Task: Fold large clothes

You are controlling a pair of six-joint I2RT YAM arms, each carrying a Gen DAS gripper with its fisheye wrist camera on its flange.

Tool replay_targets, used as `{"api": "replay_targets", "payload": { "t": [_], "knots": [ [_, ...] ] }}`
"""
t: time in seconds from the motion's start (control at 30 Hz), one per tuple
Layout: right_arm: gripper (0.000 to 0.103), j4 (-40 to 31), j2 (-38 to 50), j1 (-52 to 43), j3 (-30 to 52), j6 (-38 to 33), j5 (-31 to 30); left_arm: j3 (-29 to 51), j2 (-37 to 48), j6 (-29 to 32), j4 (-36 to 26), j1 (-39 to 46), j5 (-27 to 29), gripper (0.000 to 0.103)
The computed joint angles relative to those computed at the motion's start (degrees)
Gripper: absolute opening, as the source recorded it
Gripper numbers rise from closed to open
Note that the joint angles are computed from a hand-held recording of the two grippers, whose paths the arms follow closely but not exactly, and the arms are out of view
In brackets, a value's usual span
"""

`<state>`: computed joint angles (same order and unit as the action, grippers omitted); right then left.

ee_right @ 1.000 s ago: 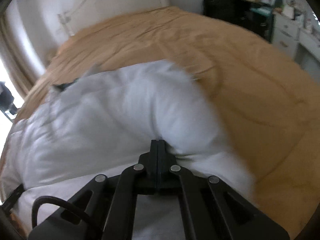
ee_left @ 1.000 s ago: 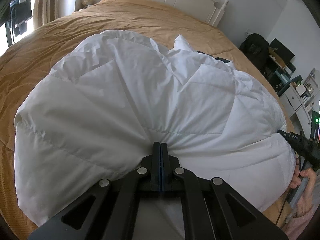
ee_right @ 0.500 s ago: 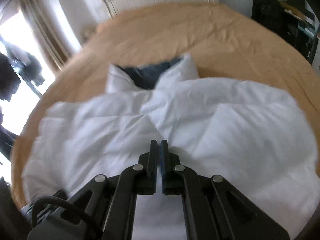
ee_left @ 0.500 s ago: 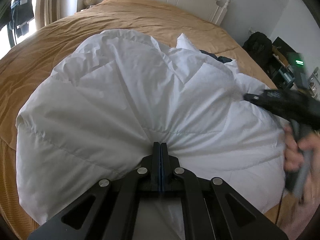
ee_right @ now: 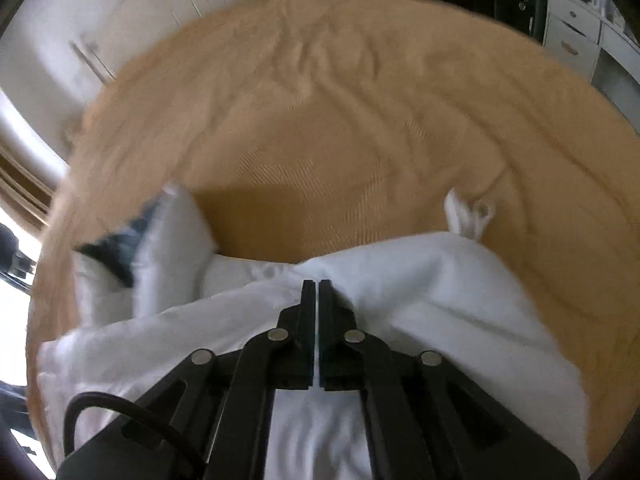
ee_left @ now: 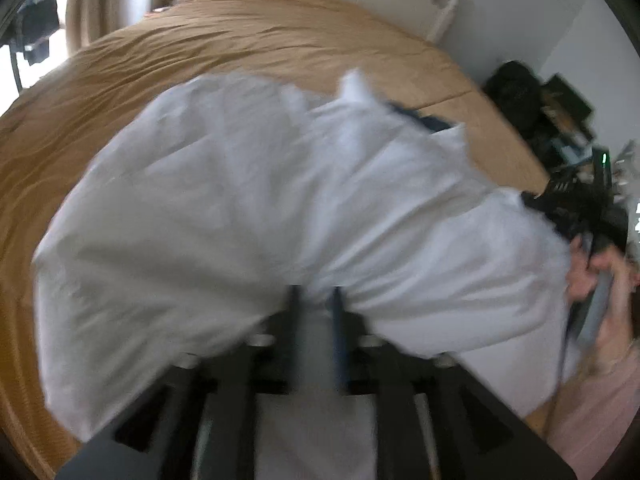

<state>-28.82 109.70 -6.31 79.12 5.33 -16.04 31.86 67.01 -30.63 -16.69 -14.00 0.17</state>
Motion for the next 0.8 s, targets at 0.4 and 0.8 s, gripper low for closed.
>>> {"api": "replay_targets", "payload": {
  "t": [0.4, 0.8],
  "knots": [
    [0.001, -2.72, -20.16, -3.87, -19.38, -12.75, -8.56, 37.29, 39.12, 7.32, -7.80, -0.58, -0.54, 0.035],
    [0.000, -0.13, -10.92, -7.19, -17.47, -12.67, -11.41, 48.18, 47.24, 12.68, -13.51, 15.17, -2.51, 0.031]
  ]
}}
